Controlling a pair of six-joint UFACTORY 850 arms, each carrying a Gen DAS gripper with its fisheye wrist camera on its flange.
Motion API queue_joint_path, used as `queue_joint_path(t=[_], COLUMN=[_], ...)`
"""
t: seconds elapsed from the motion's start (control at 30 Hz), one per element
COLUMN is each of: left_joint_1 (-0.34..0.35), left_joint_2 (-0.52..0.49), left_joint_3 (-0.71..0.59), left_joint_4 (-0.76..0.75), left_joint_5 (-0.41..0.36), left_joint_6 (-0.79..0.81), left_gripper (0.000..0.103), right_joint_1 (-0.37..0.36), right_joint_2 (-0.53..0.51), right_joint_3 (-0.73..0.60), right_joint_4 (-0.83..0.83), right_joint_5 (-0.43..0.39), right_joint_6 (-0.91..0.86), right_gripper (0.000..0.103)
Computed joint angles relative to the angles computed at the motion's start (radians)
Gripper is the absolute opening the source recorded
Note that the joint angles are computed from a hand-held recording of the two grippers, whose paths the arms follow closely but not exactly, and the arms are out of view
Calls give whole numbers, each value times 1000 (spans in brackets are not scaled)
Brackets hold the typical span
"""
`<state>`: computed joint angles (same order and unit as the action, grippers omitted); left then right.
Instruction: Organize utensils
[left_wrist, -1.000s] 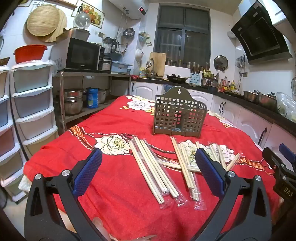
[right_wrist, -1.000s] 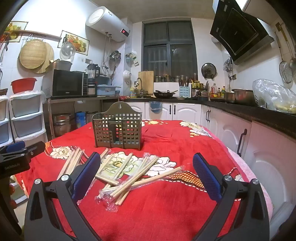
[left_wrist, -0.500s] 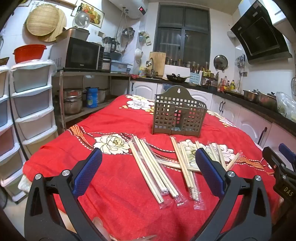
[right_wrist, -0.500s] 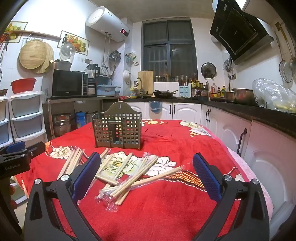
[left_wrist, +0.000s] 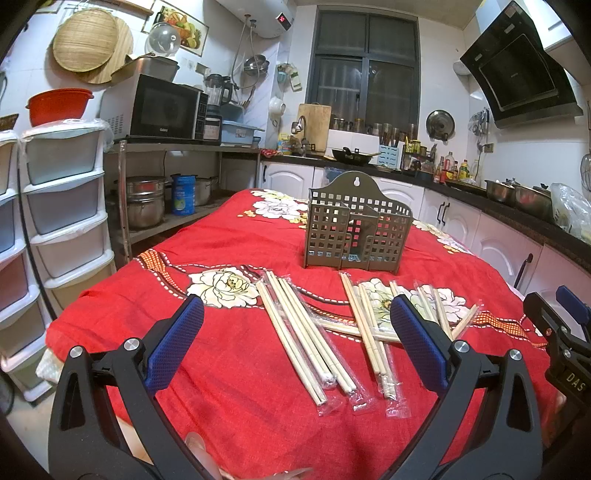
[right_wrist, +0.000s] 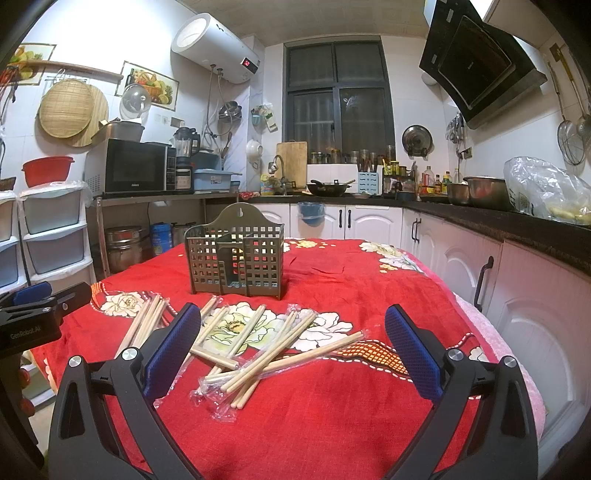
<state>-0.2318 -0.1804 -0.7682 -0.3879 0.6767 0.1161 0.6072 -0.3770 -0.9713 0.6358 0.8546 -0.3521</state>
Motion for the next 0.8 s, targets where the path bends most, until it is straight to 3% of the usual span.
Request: queue_joint_path(t=[0.8], left_joint_1=[0], left_joint_2=[-1], left_joint_3=[1], left_joint_4=[1], left_joint_5=[5], left_joint_6=[-1], left_gripper=[93], right_joint_1=[-3], right_joint_2=[2], right_joint_3=[4], right_joint_4=[-8], right_joint_5=[4], right_joint_6=[6], right_gripper=[97])
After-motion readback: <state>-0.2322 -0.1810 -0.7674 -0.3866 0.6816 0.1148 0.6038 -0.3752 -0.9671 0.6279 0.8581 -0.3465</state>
